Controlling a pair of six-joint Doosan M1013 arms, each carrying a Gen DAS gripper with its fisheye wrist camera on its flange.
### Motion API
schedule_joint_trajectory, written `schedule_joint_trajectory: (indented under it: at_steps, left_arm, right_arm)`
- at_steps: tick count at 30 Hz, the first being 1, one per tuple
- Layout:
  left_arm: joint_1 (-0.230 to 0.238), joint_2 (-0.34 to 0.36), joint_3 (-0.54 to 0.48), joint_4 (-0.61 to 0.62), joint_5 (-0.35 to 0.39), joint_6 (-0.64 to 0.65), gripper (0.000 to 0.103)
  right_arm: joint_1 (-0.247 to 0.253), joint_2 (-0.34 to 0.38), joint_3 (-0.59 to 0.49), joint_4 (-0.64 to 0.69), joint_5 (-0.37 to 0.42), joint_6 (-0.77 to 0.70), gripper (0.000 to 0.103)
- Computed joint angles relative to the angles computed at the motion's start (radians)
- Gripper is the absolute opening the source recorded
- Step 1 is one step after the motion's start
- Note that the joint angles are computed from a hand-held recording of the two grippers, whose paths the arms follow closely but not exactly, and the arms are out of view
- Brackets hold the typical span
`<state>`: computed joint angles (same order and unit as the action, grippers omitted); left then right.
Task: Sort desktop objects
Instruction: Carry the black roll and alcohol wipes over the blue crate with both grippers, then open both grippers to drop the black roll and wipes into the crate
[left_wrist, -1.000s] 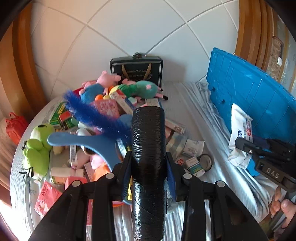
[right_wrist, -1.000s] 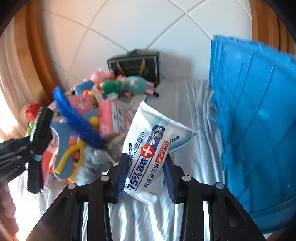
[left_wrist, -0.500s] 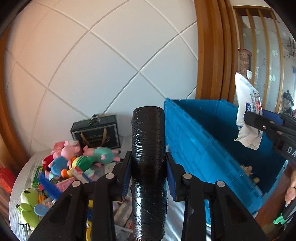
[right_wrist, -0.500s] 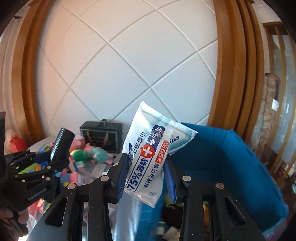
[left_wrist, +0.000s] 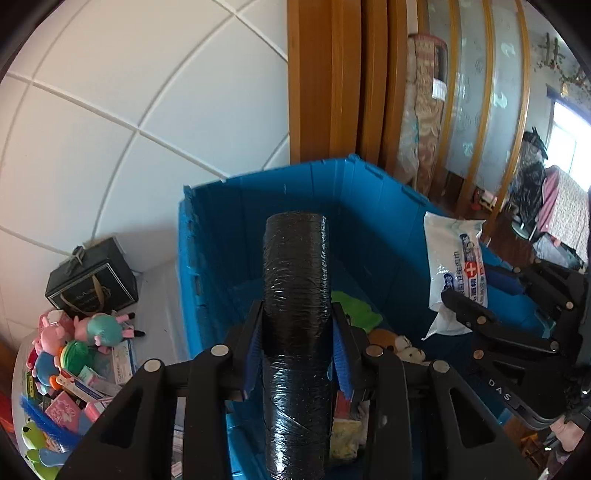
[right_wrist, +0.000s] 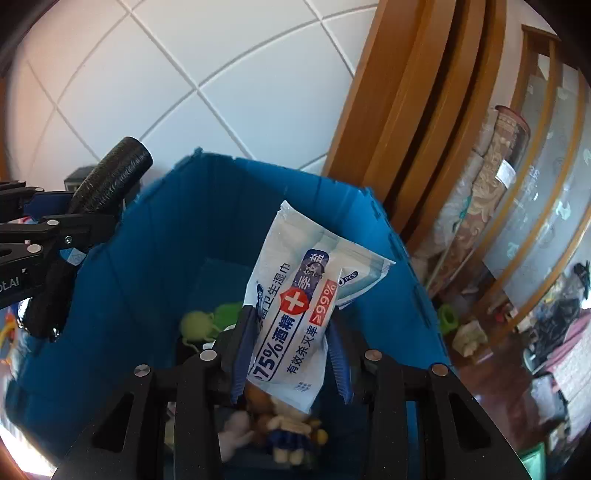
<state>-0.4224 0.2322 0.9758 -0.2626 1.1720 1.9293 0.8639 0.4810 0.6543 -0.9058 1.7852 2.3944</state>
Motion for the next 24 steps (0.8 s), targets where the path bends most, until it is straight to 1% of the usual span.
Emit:
schedule_joint_trajectory:
  at_steps: [2, 5, 9, 12, 13, 14, 15, 16, 17, 18, 19, 21, 24]
  left_arm:
    - [-0.027, 0.018, -0.008, 0.052, 0.032, -0.022, 0.033]
    - [-0.057, 0.042, -0.024, 0.103, 0.081, -0.063, 0.033]
    - [-0.072, 0.057, -0.034, 0.135, 0.137, -0.089, 0.033]
    - [-0.077, 0.057, -0.031, 0.144, 0.144, -0.089, 0.035]
    - [-0.078, 0.056, -0.03, 0.148, 0.141, -0.088, 0.036]
    - [-0.079, 0.05, -0.022, 0.157, 0.125, -0.089, 0.036]
    - [-0.083, 0.045, -0.012, 0.169, 0.102, -0.089, 0.036]
    - [-0.083, 0.038, -0.003, 0.177, 0.084, -0.087, 0.037]
    - [-0.081, 0.032, 0.002, 0.176, 0.072, -0.084, 0.037]
    - [-0.076, 0.032, 0.002, 0.167, 0.068, -0.079, 0.041]
    - [-0.071, 0.029, 0.002, 0.159, 0.065, -0.08, 0.044]
    - [-0.06, 0.021, 0.006, 0.142, 0.054, -0.077, 0.044]
    - [-0.043, -0.003, 0.028, 0.128, 0.014, -0.074, 0.044]
  right_arm:
    - [-0.012, -0.031, 0.057, 0.029, -0.007, 0.017, 0.037]
    - [-0.023, -0.063, 0.115, 0.055, -0.02, 0.048, 0.037]
    - [-0.043, -0.089, 0.165, 0.095, -0.047, 0.072, 0.038]
    - [-0.057, -0.103, 0.189, 0.139, -0.069, 0.089, 0.038]
    - [-0.053, -0.104, 0.19, 0.123, -0.074, 0.088, 0.04]
    - [-0.048, -0.097, 0.179, 0.11, -0.064, 0.085, 0.041]
    - [-0.048, -0.093, 0.175, 0.114, -0.062, 0.082, 0.046]
    - [-0.05, -0.09, 0.171, 0.125, -0.059, 0.074, 0.06]
    - [-0.05, -0.086, 0.165, 0.128, -0.055, 0.065, 0.07]
    - [-0.047, -0.08, 0.156, 0.117, -0.045, 0.057, 0.09]
    - [-0.044, -0.073, 0.148, 0.104, -0.037, 0.047, 0.101]
    - [-0.04, -0.059, 0.136, 0.076, -0.017, 0.02, 0.103]
    - [-0.035, -0.035, 0.11, 0.047, 0.02, -0.021, 0.103]
